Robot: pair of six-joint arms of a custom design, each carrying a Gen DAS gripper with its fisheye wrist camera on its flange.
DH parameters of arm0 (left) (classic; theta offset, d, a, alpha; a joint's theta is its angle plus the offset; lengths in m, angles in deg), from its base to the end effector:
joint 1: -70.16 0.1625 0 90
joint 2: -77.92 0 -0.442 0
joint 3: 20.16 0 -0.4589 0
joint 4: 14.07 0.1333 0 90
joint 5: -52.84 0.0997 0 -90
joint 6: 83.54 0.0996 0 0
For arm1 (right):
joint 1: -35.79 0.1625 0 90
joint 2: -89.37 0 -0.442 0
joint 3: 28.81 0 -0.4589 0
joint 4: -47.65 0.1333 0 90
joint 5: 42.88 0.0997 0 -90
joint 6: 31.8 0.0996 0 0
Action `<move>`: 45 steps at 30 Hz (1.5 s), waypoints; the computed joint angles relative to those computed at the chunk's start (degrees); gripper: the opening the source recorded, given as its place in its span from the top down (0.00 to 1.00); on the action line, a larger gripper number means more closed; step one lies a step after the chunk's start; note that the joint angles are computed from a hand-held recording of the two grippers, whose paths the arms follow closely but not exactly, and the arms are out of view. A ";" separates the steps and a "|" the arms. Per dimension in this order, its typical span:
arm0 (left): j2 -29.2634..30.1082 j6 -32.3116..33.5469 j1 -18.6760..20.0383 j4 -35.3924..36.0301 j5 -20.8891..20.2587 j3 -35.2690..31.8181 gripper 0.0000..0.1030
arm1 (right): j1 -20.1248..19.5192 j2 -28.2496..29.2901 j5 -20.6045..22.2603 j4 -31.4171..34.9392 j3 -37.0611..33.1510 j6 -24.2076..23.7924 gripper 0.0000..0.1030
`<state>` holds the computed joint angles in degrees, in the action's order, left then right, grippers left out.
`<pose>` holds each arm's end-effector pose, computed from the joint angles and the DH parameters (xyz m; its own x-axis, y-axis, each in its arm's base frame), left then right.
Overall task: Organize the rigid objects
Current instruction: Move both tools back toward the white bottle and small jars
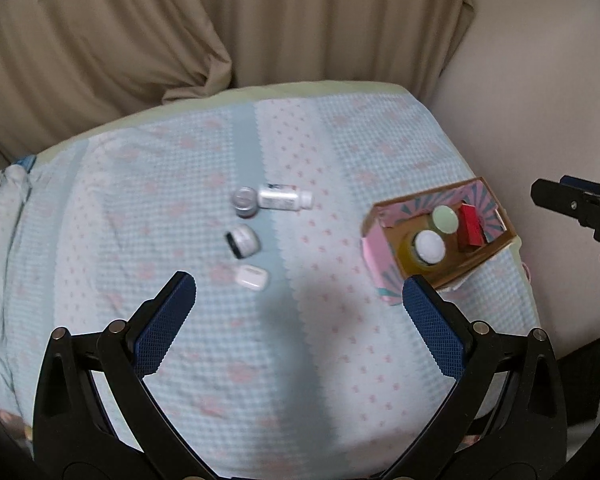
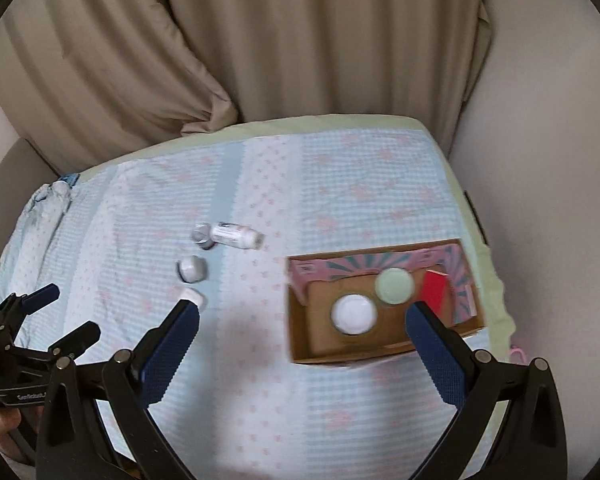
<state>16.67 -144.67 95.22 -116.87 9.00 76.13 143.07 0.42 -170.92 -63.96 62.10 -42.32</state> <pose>-0.5060 -0.4631 0.1849 -0.7565 0.0154 -0.6538 0.3645 0.8400 -0.4019 0.2430 -0.5391 0.5484 -0.7488 -0.1997 0.6320 -0.4236 0.8776 -0.2247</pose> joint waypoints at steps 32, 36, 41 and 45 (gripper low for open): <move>5.03 54.93 27.39 -24.49 -14.72 2.47 0.00 | -5.50 28.68 0.61 -11.75 -4.17 -25.12 0.00; 9.19 57.28 30.20 -24.64 -16.08 -0.29 0.00 | -7.69 33.85 -1.89 -11.02 -7.43 -31.89 0.00; 12.94 60.51 32.47 -24.54 -16.86 -2.47 0.01 | -9.64 38.96 -4.74 -9.95 -10.66 -37.18 0.00; 14.70 63.25 33.08 -24.60 -17.25 -3.27 0.03 | -10.23 41.50 -5.71 -10.10 -11.67 -42.55 0.04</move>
